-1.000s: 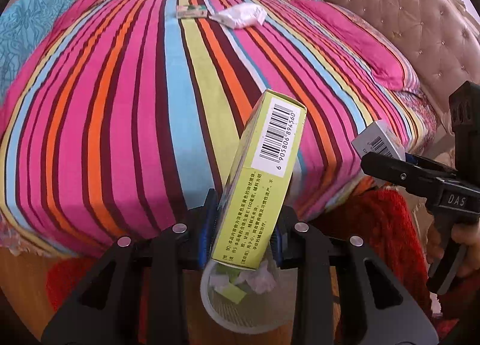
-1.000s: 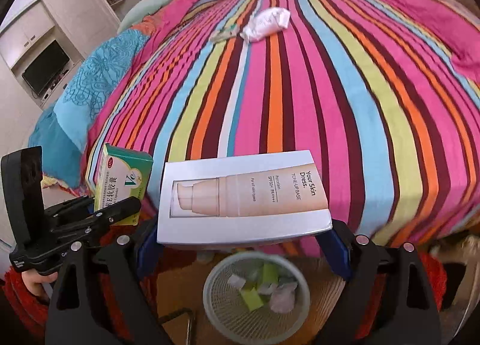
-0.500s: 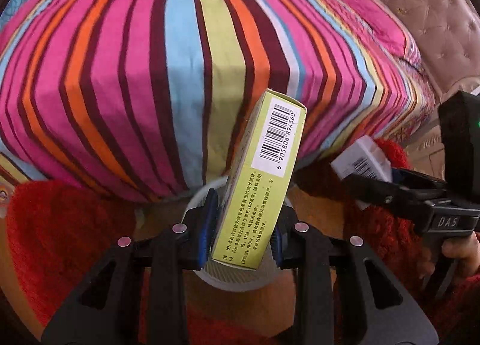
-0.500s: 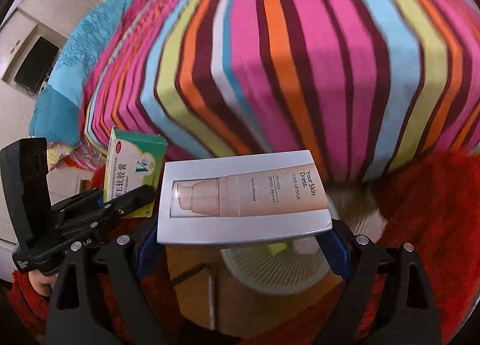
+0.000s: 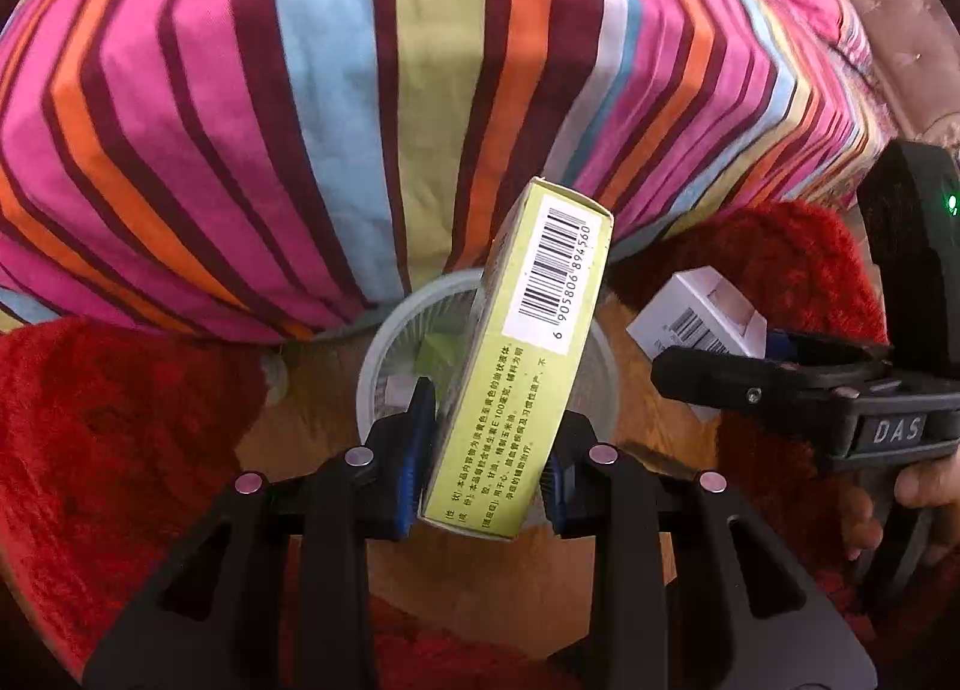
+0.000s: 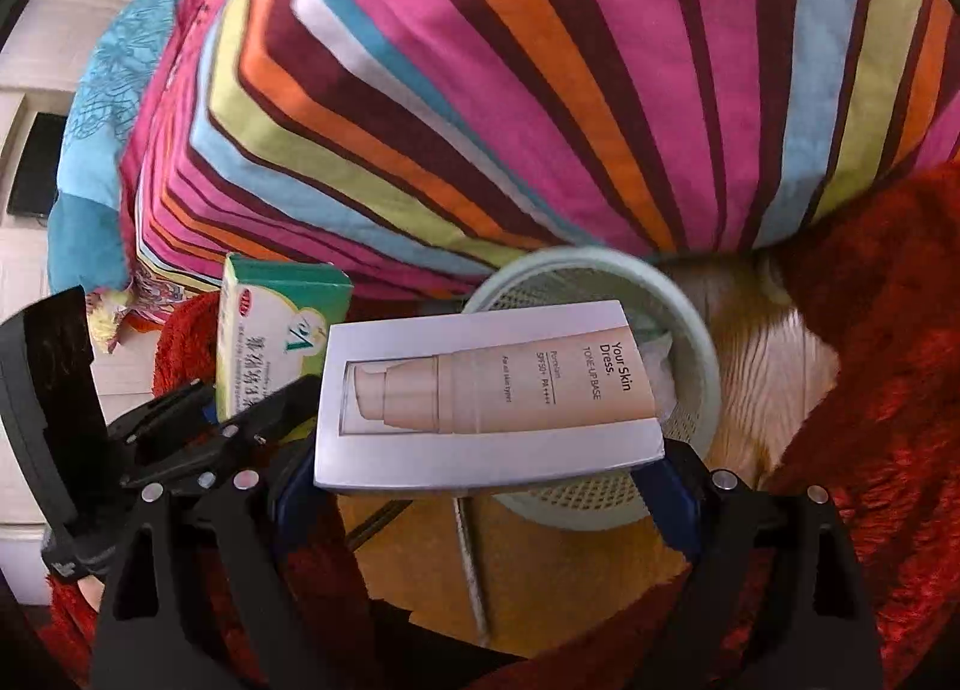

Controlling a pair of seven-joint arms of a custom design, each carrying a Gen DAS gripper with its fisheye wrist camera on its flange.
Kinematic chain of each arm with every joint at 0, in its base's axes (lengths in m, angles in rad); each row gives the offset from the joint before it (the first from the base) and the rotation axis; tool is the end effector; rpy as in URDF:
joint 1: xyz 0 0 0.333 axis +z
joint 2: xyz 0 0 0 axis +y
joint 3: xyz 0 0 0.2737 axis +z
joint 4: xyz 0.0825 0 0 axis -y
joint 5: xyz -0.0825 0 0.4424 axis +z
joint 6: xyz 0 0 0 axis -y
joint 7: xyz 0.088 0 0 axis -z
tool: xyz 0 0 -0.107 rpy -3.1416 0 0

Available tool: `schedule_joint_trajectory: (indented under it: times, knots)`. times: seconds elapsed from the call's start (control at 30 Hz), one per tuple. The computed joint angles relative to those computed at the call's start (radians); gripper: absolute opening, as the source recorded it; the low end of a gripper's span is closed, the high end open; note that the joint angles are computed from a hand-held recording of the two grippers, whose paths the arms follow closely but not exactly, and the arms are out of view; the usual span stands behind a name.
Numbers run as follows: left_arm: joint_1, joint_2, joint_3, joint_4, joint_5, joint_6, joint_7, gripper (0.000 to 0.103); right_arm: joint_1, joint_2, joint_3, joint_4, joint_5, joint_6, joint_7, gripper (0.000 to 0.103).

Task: Collect trash
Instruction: 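Carry the yellow-green box and Your Skin Dress box over the wastebasket, then open both tools to drop both boxes into the wastebasket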

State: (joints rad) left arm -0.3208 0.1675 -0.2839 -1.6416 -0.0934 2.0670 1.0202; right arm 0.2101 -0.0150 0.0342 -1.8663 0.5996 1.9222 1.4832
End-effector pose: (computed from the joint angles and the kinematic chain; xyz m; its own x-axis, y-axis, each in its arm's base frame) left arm 0.5686 -0.3869 0.4886 -0.0291 -0.9675 0.2514 -0.9891 -0.0085 -0.1473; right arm 0.5969 0.1897 0.4759 0.1353 -0.8316 -0.5386 -0.9907 -0.1220 -0.0606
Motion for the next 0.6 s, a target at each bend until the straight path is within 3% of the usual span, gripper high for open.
schedule_joint_trajectory:
  times: [0.33, 0.6]
  knots:
    - [0.014, 0.116, -0.009, 0.092, -0.083, -0.159, 0.016, 0.031, -0.015, 0.108, 0.000, 0.067, 0.021, -0.126, 0.098, 0.084]
    - [0.030, 0.210, -0.017, 0.152, -0.157, -0.240, -0.017, 0.031, -0.021, 0.199, 0.012, 0.137, 0.002, -0.189, 0.168, 0.084]
